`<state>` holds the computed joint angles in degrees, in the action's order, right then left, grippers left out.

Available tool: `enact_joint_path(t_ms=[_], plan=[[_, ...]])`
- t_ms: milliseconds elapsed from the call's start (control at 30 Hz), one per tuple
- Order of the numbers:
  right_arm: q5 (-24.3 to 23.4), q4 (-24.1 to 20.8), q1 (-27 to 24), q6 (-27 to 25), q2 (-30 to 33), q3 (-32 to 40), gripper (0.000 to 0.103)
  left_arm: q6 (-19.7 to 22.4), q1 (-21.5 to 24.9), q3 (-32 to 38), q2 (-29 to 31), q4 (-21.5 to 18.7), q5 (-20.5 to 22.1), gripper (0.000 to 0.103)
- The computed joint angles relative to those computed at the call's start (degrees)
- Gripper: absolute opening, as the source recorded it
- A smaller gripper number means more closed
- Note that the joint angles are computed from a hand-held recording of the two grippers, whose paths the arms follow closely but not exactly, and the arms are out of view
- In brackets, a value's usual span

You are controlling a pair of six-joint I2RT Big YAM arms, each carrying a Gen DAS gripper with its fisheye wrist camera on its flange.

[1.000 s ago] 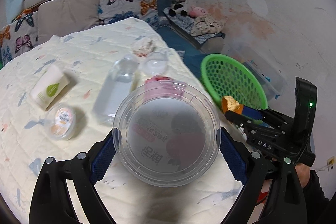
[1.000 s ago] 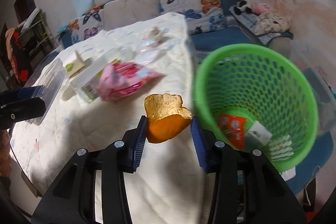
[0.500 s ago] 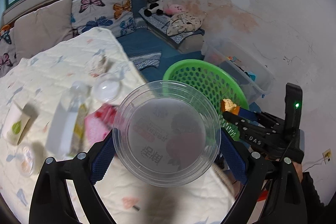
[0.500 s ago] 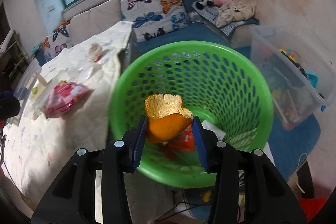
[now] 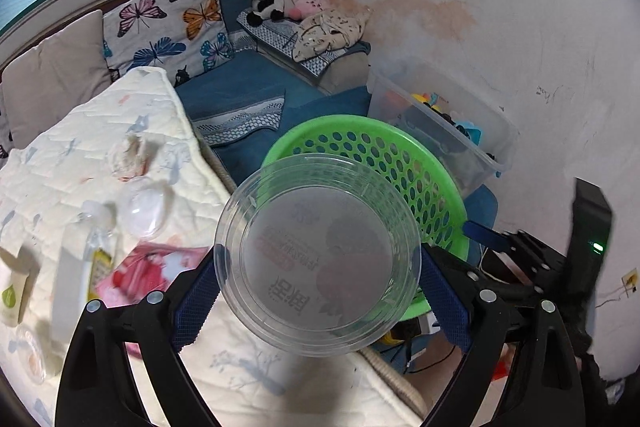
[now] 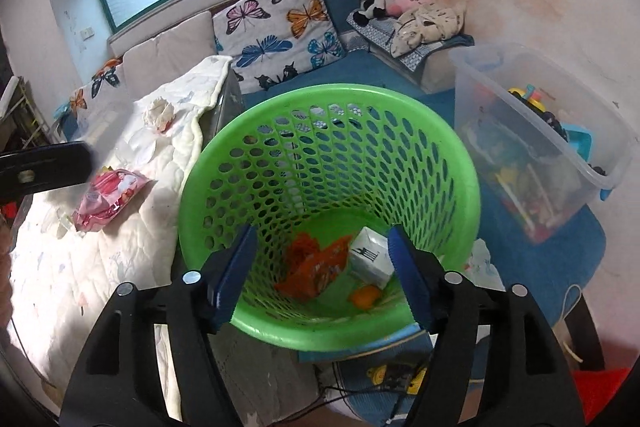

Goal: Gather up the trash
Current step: 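Release the orange peel into the basket with the right tool while the left drops the lid, then grasp the pink snack bag on the bed with the right tool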

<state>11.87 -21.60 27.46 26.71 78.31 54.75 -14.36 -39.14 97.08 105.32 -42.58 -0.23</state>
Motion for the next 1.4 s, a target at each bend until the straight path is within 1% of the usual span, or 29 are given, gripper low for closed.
enact_joint_path(t_ms=[133, 300, 467, 633, 700, 833, 933, 967, 1033, 1167, 1400], plan=[[0.19, 0.44, -0.27, 0.73, -1.93, -1.87, 0.074, 0.33, -0.48, 3.27, 2.95, -1.66, -0.01, 0.089], [-0.23, 0.63, -0.87, 1.69, -3.42, -3.53, 0.074, 0.55, -0.96, 6.28, 5.61, -3.22, 0.03, 0.09], [-0.03, 0.65, -0.6, 2.24, -4.4, -4.4, 0.075, 0.47, -1.44, 8.63, 7.61, -3.87, 0.39, 0.09], [0.1, 0.6, -0.18, 2.75, -4.83, -4.84, 0.076, 0.28, -1.56, 9.21, 8.31, -3.49, 1.51, 0.093], [0.32, 0.68, 0.28, 2.88, -5.0, -4.99, 0.076, -0.16, -1.27, 7.66, 7.38, -2.04, 2.6, 0.094], [0.59, 0.41, 1.54, 3.01, -5.08, -4.44, 0.076, -0.96, -0.79, 4.34, 4.93, -0.58, 2.51, 0.094], [0.45, 0.43, 2.7, 2.77, -4.86, -3.72, 0.076, -1.69, -0.09, -0.7, 1.18, 2.06, 2.04, 0.094], [0.4, 0.49, 2.97, 2.68, -4.77, -3.53, 0.077, -1.64, 0.04, -1.75, 0.37, 2.55, 1.7, 0.094], [0.47, 0.48, 4.13, 2.51, -4.3, -2.67, 0.079, -1.77, 0.49, -4.94, -2.15, 3.32, -0.47, 0.094], [0.64, 0.42, 5.9, 2.07, -2.68, -0.55, 0.079, -2.94, 1.99, -9.9, -5.94, 4.06, -2.12, 0.094], [-2.04, 0.19, 8.16, 2.73, 1.25, 3.83, 0.081, -4.61, 6.28, -19.27, -12.8, 6.0, -4.99, 0.094]])
